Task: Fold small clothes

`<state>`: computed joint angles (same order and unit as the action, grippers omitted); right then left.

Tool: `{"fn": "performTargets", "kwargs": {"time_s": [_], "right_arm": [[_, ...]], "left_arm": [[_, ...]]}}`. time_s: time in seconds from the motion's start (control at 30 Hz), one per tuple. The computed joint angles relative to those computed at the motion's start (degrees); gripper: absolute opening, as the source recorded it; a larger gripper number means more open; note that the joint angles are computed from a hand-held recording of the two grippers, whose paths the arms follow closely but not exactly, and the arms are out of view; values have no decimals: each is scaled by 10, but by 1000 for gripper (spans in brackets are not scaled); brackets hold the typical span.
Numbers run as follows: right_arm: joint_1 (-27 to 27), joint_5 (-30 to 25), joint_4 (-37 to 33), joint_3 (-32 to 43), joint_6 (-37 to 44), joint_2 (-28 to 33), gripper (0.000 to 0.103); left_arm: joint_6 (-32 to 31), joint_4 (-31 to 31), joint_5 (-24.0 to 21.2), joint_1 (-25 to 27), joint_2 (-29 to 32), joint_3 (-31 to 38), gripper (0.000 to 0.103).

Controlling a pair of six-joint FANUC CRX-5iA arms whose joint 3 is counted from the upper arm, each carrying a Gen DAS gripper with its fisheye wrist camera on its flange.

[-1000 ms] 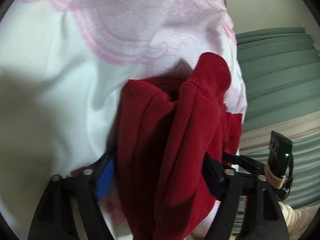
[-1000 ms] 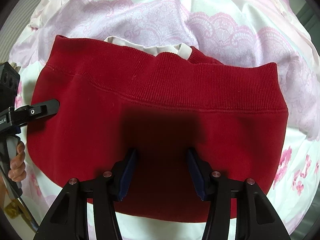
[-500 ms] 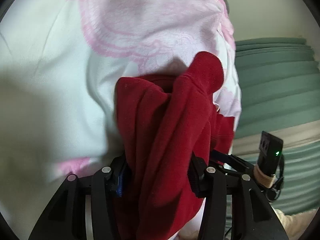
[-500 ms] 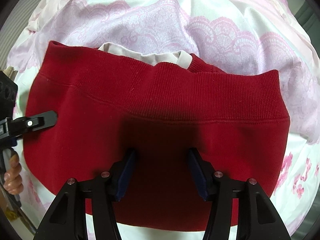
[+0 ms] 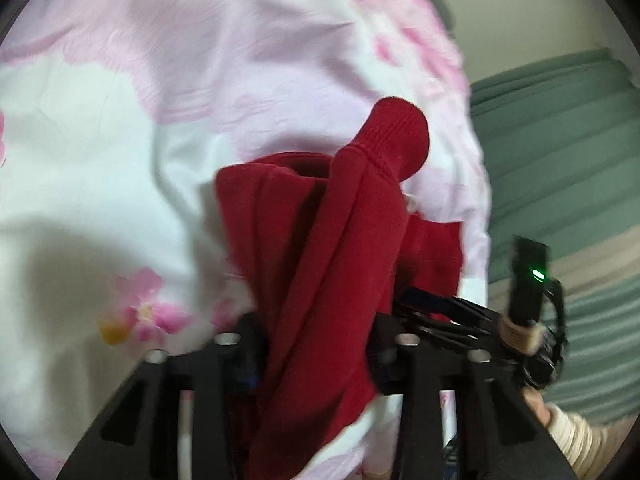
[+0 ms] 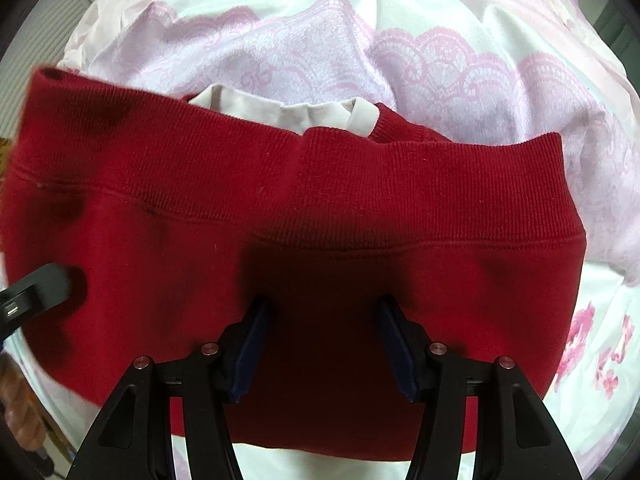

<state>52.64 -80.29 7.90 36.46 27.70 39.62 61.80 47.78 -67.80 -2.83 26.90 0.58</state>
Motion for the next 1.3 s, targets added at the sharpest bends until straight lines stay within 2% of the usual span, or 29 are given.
{"fn": "performTargets", "kwargs": {"time_s": [0.1,0.2,0.27,0.4,0.47,0.6,0.7,0.77,0.93,1.07,1.2,1.3], "right_arm": [[-4,13,-3,-24,-2,-18,57],[-6,19,-7,-38,-4,-30,57],[-1,16,-5,-39,-1,-39,57],[6,78,-28,-79,7,-85,57],[11,76,-31,-76,15,-82,57],[-6,98,-64,-64,13,-65,57],[-20,53,-83,0,40,-17,59],[-22,52,-87,-2,52,-20,59],[-16,106,-68,-106,39,-110,59],[-1,88,-3,-189,7,-186,59],[-6,111,12,-282,-37,-273,59],[-7,119,26,-339,-60,-326,59]], "left_arm": [[25,-54,-7,-6,0,32,27],[106,-121,-28,-20,7,84,27],[152,-139,-43,-23,12,107,27],[185,-187,-42,-36,-13,130,26],[207,-197,-43,-39,-15,142,25],[267,-279,-67,-60,-13,194,20],[296,-319,-85,-78,-8,225,19],[305,-339,-90,-95,-8,243,19],[332,-384,-132,-141,5,312,19],[365,-405,-166,-179,28,370,19],[435,-410,-197,-217,67,435,19],[469,-447,-233,-257,109,508,19]]}}
